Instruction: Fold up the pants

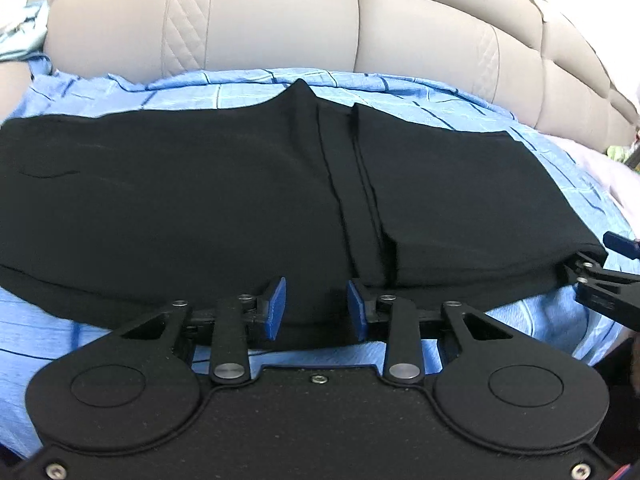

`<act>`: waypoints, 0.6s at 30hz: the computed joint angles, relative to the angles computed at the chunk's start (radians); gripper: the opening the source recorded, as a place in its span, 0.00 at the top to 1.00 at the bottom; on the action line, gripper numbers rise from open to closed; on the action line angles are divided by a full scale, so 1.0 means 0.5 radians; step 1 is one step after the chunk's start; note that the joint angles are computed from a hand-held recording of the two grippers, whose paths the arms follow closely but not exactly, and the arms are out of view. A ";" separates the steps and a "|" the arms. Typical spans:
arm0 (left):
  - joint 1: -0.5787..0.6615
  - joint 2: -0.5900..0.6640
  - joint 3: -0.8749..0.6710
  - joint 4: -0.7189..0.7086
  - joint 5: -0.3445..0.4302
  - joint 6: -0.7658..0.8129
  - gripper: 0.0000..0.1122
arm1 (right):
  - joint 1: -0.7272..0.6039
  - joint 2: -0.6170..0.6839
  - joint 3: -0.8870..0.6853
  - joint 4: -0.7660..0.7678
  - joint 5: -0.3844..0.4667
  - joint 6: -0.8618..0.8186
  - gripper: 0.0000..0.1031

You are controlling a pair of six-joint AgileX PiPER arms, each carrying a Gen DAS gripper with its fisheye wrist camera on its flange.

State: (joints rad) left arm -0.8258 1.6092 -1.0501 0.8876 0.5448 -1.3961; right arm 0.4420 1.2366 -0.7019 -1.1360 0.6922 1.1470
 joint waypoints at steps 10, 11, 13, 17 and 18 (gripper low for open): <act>0.064 -0.045 0.048 0.400 -0.367 -0.408 0.61 | -0.356 0.105 -0.573 1.615 -0.569 -1.313 0.12; 0.062 0.002 0.024 0.448 -0.376 -0.467 0.57 | -0.392 0.266 -0.724 1.815 -0.564 -1.508 0.12; 0.049 0.111 -0.047 0.446 -0.331 -0.500 0.55 | -0.443 0.610 -1.082 2.207 -0.451 -1.867 0.12; -0.003 0.239 -0.103 0.560 -0.221 -0.689 0.53 | -0.437 1.197 -1.779 2.543 -0.093 -2.096 0.12; -0.013 0.243 -0.096 0.600 -0.220 -0.736 0.52 | -0.411 1.307 -1.915 2.523 -0.025 -2.074 0.12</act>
